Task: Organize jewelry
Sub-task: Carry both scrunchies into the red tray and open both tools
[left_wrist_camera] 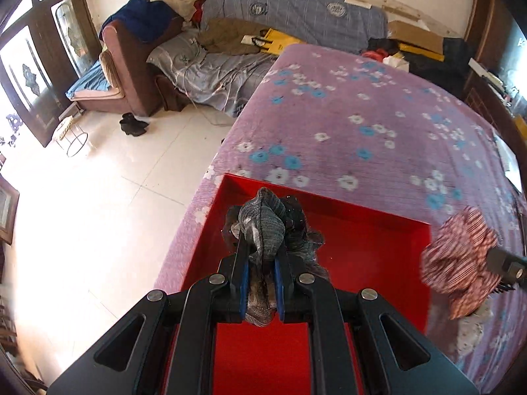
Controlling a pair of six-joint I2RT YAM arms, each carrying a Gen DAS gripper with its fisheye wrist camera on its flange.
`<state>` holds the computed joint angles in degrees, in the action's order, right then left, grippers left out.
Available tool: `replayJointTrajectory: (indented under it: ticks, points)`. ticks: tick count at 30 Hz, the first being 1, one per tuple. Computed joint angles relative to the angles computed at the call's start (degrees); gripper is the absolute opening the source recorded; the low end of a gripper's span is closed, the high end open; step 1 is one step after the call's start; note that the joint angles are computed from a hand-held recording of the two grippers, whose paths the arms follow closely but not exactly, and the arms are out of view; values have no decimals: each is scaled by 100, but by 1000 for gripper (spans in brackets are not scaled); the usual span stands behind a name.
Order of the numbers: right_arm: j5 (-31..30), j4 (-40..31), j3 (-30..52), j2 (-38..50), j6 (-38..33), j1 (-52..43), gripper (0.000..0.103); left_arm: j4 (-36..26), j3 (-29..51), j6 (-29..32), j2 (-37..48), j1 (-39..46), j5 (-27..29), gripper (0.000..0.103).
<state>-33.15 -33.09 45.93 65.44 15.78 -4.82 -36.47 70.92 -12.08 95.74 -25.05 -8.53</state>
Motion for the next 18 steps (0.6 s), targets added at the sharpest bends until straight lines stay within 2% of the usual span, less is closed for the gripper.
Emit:
replayJointTrajectory:
  ticks: [5,9,13,15,16,18]
  points:
    - [561,651,63,862,463,737,6,147,213,172,397,243,84,15]
    - [943,745,155,1234,479,996,6,215,287,187,481,360,190,19]
    - [1244,817,179,1351,463,1210,9,234,252,216,422,384,322,29]
    - [1317,831,190,1387,425,1255,9,216,212,196,347,354,319,31]
    - [1411,805,209,1388,412,1292,12,192,203,175,310,336,333,33]
    - [1527,799,213,1342,405,1349,27,166,170,126,178,317,404,37]
